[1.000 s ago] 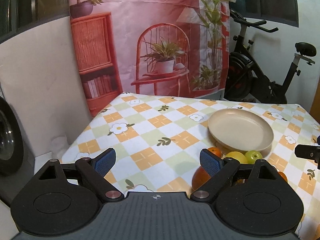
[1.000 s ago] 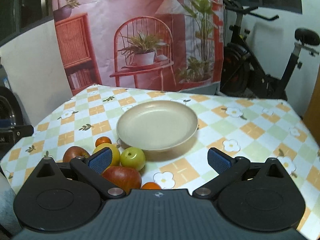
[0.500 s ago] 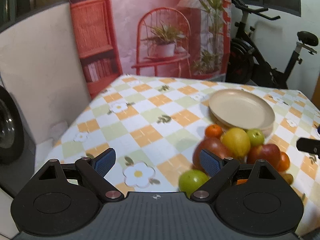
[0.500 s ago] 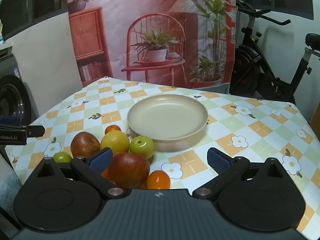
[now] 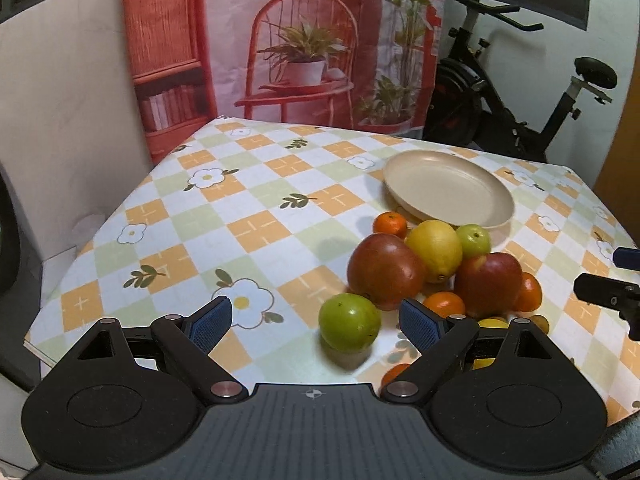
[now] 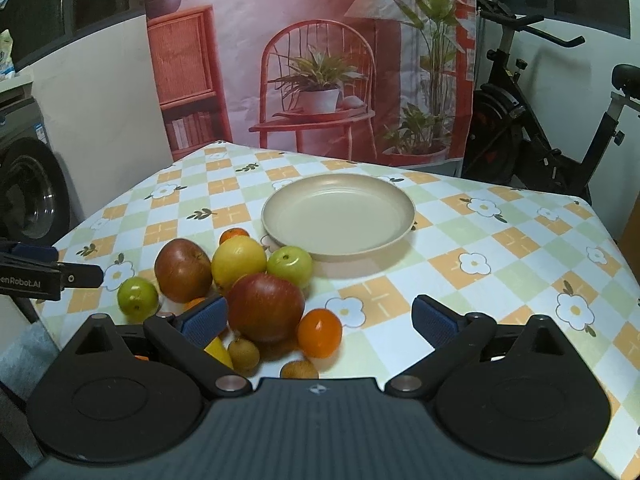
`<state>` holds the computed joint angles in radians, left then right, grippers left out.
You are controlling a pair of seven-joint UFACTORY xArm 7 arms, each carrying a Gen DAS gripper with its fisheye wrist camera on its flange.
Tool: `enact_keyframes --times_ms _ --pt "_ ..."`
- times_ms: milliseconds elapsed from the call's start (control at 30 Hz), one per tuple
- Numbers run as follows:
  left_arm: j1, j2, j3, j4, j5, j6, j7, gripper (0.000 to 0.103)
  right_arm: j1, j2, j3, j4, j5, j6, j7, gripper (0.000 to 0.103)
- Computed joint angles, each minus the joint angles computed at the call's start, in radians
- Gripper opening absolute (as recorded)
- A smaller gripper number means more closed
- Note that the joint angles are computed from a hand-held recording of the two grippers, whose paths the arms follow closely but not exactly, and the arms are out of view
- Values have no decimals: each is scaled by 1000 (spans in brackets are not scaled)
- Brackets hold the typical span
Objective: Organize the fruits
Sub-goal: 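Move the left tool toward the fruit pile while the right tool approaches it too, then close the left gripper on a small tangerine while the right gripper grasps a brown kiwi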
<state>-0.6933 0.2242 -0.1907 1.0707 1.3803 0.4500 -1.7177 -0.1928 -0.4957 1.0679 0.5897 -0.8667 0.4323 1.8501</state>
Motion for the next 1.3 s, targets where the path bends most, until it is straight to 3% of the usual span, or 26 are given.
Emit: enact_keyframes --times_ms 167,267,667,800,1033,1167,1300 --pt "1 1 -2 -1 -3 -18 15 88 72 34 -53 3 -40 39 21 98" --pt "-5 7 -7 1 -35 -6 76 85 106 68 -78 14 -72 63 34 94" --pt "7 48 30 -1 -88 -185 175 65 239 193 -219 25 -209 50 98 75" --pt "8 76 40 3 -189 -237 286 65 275 226 -269 24 -252 36 127 62" --pt "31 123 18 1 -428 -317 537 65 350 273 -347 27 -306 31 151 59" --pt "48 142 -1 -6 -557 -334 646 56 392 281 -400 18 -325 24 172 59" --pt "46 149 -1 -15 -648 -347 727 54 431 302 -446 21 -360 21 204 59"
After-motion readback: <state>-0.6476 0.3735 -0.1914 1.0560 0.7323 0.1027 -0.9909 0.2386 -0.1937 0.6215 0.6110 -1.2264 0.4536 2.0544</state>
